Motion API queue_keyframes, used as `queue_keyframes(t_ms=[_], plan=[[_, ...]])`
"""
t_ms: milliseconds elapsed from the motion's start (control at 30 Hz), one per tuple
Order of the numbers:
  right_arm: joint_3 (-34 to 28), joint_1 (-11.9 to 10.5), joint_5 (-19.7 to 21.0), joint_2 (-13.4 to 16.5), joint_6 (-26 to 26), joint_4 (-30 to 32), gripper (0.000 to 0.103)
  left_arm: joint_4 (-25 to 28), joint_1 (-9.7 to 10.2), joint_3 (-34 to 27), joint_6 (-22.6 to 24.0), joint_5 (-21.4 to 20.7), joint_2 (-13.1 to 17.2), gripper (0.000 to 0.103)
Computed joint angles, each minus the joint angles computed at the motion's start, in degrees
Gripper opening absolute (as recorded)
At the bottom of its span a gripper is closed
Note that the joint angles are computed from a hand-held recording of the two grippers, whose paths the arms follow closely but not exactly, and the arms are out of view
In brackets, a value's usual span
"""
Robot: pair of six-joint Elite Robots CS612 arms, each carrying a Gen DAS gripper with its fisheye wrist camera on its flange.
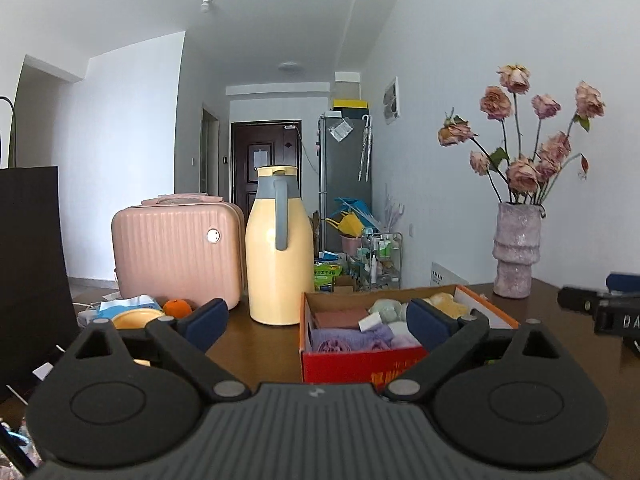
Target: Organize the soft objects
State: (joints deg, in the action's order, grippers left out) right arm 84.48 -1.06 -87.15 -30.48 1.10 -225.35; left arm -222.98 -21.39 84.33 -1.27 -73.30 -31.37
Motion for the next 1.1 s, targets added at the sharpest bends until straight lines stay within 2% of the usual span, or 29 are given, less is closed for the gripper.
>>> queue_keyframes(t_ms=[200,267,467,567,667,767,833,933,1000,1100], plan=[[4.31,0.48,-1.31,-1.20,-0.23,-4.45,0.092,-2.13,-0.40,4.61,-0.66,0.48,-1.40,0.100],[7.43,0.66,-1.46,-2.04,-0.10,-6.64,0.096,-2.39,-0.71,7.87,-1.87,0.52,-2.59,0.102],[17.39,0.91,0.10,-3.49,-0.25,-14.65,0.099,-11.59,-1.61,18.32,-5.70,0.35,-4.46,0.103],[22.17,0.80,1.69,-4.47,-0.15,-16.13,0.099,-14.82,-2.50,22.58,-5.40,3.41,-5.22,0.103],[26.40,1.38,0.14,-5.15,1.86,-17.66,0.100,-17.50,-3.32,26.69,-3.28,5.39,-6.01,0.103],[30.11,1.68,0.66,-5.89,2.65,-18.46,0.103,-19.64,-4.26,30.42,-1.91,7.18,-6.54,0.103],[31.47,1.83,1.44,-5.97,3.21,-19.36,0.103,-21.29,-4.32,30.65,-0.30,5.83,-6.63,0.103],[31.38,2.49,0.32,-6.10,1.94,-18.68,0.103,-21.94,-4.42,30.75,-1.65,4.95,-6.98,0.103],[30.80,2.89,-0.50,-6.14,1.33,-18.26,0.103,-21.83,-4.57,31.02,-1.44,5.26,-7.06,0.103],[30.42,2.95,0.46,-6.28,1.25,-17.91,0.103,-21.92,-4.79,31.08,-1.24,6.45,-7.09,0.103]])
